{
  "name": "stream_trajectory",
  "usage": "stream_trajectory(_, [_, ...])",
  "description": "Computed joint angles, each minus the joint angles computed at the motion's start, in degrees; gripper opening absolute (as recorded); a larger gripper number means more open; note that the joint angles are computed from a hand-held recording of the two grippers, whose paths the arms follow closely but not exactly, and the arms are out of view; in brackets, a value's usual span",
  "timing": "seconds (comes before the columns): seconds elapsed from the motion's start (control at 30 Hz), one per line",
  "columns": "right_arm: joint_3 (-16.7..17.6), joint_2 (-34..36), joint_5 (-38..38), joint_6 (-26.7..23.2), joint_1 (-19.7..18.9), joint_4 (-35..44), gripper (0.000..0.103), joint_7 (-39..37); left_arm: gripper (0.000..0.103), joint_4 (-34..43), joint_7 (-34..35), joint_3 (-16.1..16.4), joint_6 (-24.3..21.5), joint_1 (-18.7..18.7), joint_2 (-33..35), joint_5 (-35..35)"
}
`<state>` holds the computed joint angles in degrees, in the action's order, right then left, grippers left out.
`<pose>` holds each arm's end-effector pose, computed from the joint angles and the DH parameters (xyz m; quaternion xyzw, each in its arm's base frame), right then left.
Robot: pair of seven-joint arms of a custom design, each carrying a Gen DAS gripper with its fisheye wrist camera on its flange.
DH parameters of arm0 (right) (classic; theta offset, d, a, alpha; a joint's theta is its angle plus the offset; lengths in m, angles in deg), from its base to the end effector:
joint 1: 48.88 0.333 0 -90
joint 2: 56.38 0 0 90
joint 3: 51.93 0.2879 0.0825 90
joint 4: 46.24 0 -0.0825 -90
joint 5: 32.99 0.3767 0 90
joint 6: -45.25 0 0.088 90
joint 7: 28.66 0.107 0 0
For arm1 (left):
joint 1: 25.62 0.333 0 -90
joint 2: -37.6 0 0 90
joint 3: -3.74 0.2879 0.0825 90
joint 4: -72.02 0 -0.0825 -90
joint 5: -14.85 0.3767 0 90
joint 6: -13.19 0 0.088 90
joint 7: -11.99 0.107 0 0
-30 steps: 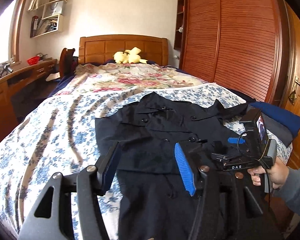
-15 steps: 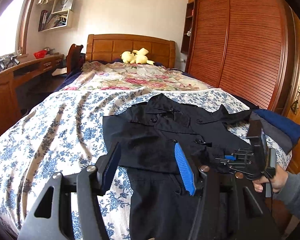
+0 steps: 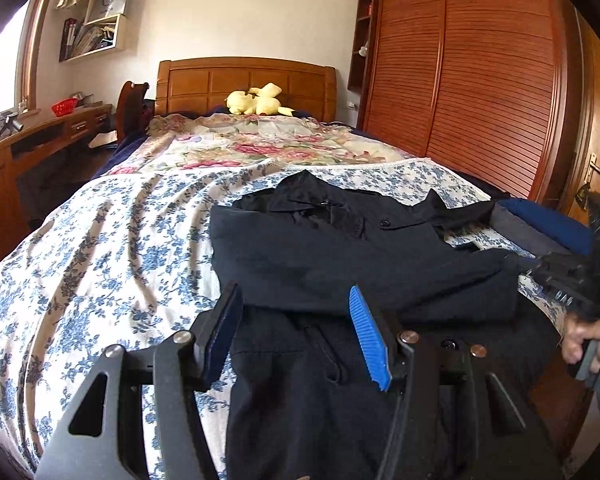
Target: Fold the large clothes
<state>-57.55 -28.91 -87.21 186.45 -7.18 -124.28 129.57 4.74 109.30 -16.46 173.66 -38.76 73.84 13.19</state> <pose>0.5757 0.4399 0.4942 -0.6331 0.6062 -0.3617 0.3176 0.6773 -0.3341 0.5419 -0.4400 0.7482 -0.4598 0.1873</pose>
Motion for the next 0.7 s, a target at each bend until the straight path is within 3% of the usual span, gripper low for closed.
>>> stream_trajectory(0.13, [0.45,-3.50,-1.47,-5.73,0.41,-3.70,0.001,1.40,0.055,1.59,0.01,0.15,-0.60,-0.97,0.94,0.64])
stream_trajectory(0.33, [1.79,-2.79,-1.61,-14.28,-0.30,-3.31,0.001,1.14,0.055,4.90,-0.54,0.88,-2.19,-2.64,2.88,1.59])
stream_trajectory(0.57, [2.81,-4.88,-3.24,-18.52,-1.43,-5.94,0.001,2.85,0.055,8.59,-1.02,1.69,-3.68,-4.28,4.97,2.35])
stream_trajectory(0.7, [4.38,-6.27,-0.86,-17.14,-3.44,-8.40,0.001,2.77,0.055,9.63,-1.12,1.88,-4.05,-4.89,5.59,2.67])
